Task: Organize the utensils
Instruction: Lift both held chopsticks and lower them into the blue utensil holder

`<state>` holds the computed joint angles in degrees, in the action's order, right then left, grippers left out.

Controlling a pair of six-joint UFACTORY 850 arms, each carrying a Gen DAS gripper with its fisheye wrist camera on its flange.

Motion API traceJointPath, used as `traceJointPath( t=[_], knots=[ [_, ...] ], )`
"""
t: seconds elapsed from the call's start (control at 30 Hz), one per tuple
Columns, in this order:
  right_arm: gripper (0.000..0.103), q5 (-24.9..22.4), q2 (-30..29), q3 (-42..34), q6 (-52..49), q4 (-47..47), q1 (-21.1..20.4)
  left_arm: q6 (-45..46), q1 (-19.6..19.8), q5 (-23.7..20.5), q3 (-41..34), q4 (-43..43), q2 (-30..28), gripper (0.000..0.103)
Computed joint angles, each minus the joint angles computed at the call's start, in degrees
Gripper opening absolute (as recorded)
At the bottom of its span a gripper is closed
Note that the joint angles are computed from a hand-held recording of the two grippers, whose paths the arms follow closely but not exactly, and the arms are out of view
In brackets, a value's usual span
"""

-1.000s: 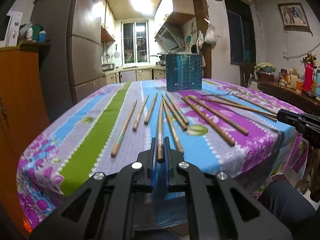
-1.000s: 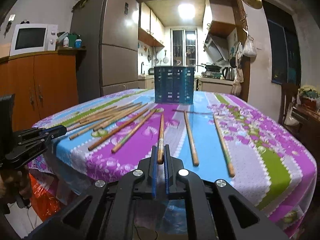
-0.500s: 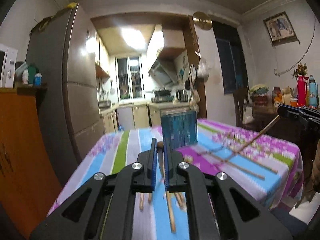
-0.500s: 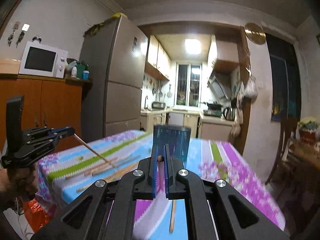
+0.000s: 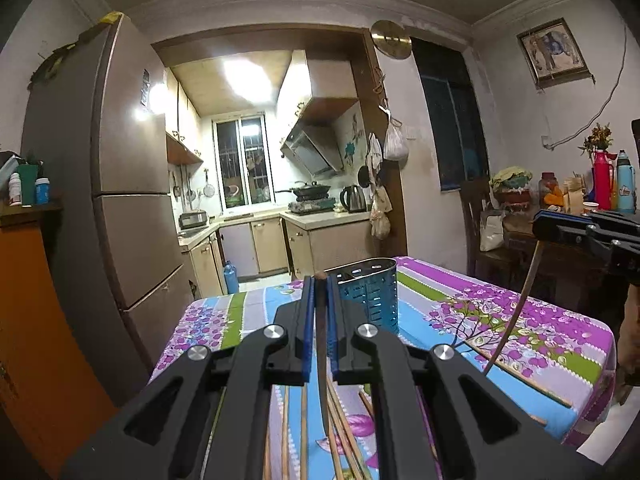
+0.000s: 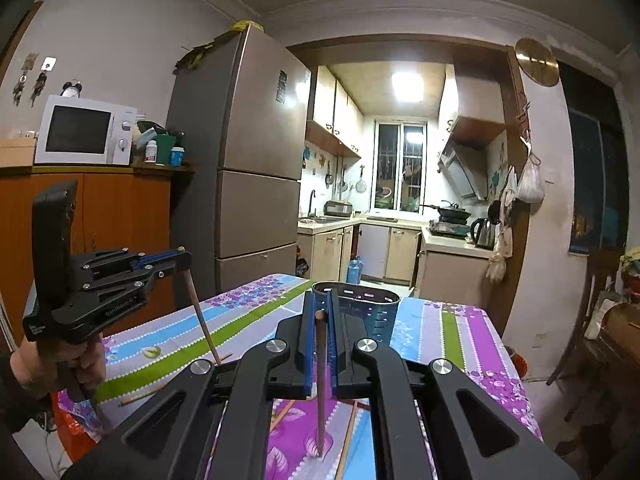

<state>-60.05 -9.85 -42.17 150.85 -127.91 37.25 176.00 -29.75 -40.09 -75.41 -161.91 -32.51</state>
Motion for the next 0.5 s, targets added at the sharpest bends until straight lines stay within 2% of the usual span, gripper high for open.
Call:
traceJointPath(
  t=[0.2, 0.5],
  knots=[
    [0.007, 4.6, 0.3, -1.9, 2.6, -3.7, -4.3, -4.6, -0.1, 5.7, -4.6, 3.8, -1.0, 0.005],
    [0.007, 7.7, 1.2, -5.3, 0.1, -4.4, -7.9, -10.1, -1.3, 11.4, -10.1, 8.2, -1.8, 0.005]
  ],
)
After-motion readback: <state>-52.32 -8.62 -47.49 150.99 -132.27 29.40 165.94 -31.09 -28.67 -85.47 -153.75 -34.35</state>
